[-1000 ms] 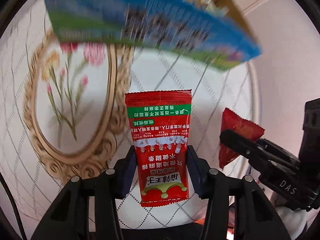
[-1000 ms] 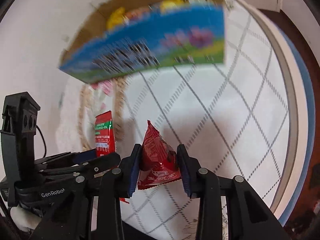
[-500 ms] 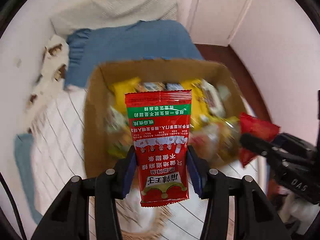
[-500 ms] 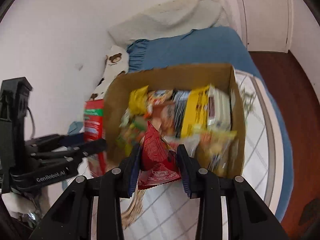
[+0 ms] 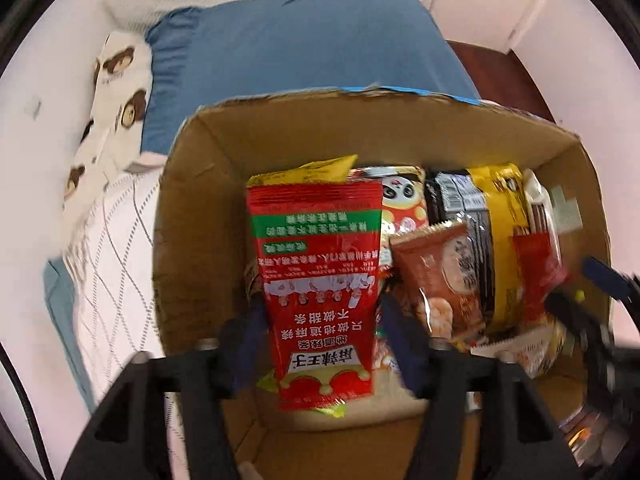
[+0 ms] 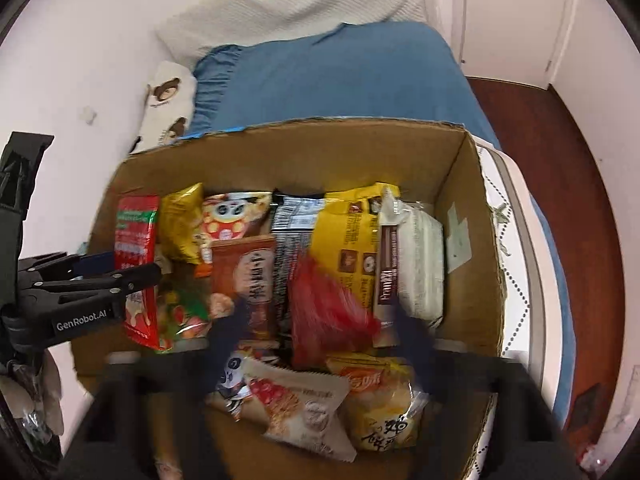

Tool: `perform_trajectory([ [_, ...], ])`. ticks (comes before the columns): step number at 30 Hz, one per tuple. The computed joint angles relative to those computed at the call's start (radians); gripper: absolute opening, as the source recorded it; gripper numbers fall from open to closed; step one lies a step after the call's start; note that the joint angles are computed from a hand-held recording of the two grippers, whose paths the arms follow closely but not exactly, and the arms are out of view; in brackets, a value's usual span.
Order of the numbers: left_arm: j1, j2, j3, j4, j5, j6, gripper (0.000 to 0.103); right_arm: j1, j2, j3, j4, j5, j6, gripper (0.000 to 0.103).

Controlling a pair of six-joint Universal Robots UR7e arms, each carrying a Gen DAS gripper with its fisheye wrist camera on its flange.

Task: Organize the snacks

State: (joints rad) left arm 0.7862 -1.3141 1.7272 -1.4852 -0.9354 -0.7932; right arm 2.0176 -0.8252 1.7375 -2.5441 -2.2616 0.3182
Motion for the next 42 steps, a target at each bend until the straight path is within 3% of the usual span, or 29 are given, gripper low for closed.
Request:
perform_trajectory([
  [1, 0.009, -0.007, 0.007, -0.022, -0.015, -0.003, 0.090, 0.002, -0.001, 0.002, 0.014, -0.010, 0.010, 0.098],
  [2, 0.013, -0.012, 0.014, -0.038, -0.024, 0.000, 0.093, 0.003, 0.002, -0.005, 0.039, -0.027, 0.019, 0.098],
  [7, -0.002, -0.039, 0.043, -0.056, -0.033, -0.011, 0.093, 0.012, 0.003, -0.006, 0.089, -0.105, 0.058, 0.100],
  [25, -0.186, -0.195, 0.176, -0.072, -0.004, -0.137, 0.093, 0.117, -0.087, 0.108, 0.107, -0.166, 0.158, 0.101],
  [33, -0.333, -0.304, 0.223, -0.002, 0.056, -0.253, 0.093, 0.219, -0.159, 0.172, 0.097, -0.212, 0.197, 0.101],
  [42, -0.546, -0.388, 0.220, 0.213, 0.101, -0.468, 0.093, 0.365, -0.239, 0.220, 0.117, -0.263, 0.263, 0.101],
])
